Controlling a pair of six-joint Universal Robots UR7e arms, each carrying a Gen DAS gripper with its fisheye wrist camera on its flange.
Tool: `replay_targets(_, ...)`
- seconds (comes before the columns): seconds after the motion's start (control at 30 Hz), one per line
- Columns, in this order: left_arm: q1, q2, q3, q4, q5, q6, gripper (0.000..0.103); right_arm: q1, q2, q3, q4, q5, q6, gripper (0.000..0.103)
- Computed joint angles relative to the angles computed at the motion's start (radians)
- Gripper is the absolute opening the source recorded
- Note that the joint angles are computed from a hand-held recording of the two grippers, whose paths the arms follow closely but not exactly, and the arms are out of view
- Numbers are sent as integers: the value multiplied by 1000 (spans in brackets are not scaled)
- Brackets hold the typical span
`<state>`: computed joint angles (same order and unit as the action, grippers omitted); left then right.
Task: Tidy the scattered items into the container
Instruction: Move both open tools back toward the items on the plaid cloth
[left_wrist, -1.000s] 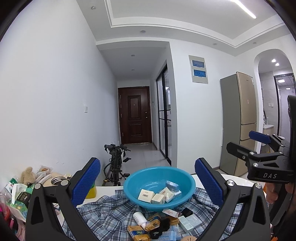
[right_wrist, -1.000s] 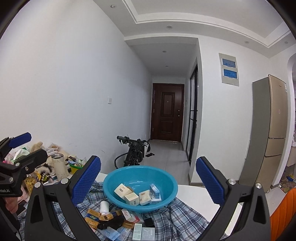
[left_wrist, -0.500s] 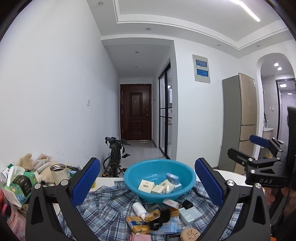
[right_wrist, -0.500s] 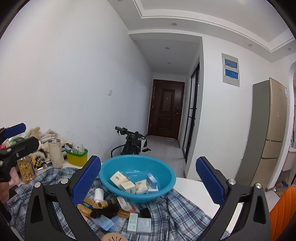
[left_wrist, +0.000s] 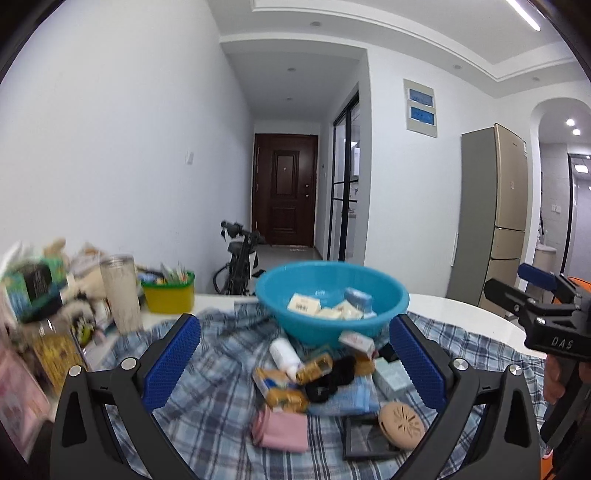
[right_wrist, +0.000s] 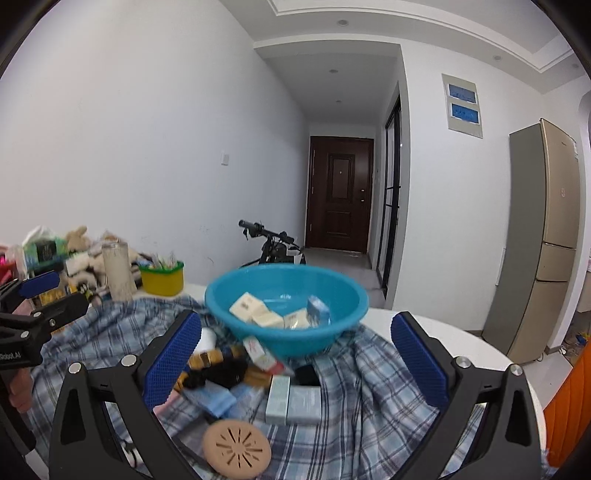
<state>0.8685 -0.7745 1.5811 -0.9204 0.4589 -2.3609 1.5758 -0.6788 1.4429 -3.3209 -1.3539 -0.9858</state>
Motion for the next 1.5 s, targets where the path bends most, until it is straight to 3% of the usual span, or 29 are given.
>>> replay_targets(0.1, 18, 17, 2, 13, -1, -46, 103, -17, 3, 25, 8, 14, -47, 102)
replay_targets(0.33, 45, 43, 25, -56, 3, -53, 103, -53, 48, 65, -120, 33, -87, 102)
replay_targets(0.6, 81, 79, 46, -221, 8, 44, 103, -75, 82, 2, -69, -9, 18, 102)
replay_targets(0.73, 97, 68, 73, -254, 40, 21, 103, -88, 86, -6, -71, 10, 49, 102)
replay_targets(0.93, 105, 86, 121, -477, 76, 209, 103, -98, 95, 21, -149, 59, -3, 102)
replay_targets(1.03, 107, 78, 118, -409, 99, 157, 103, -93, 95, 29, -148, 56, -34, 102)
replay_targets(1.13, 109, 80, 105, -387, 84, 147, 103, -80, 106, 4, -116, -10, -24, 102)
replay_targets(1.3, 118, 102, 33, -341, -26, 153, 103, -79, 110, -20, -96, -43, 28, 102)
replay_targets(1.5, 121, 104, 22, -248, 9, 108, 103, -82, 108, -13, -105, -29, 24, 102)
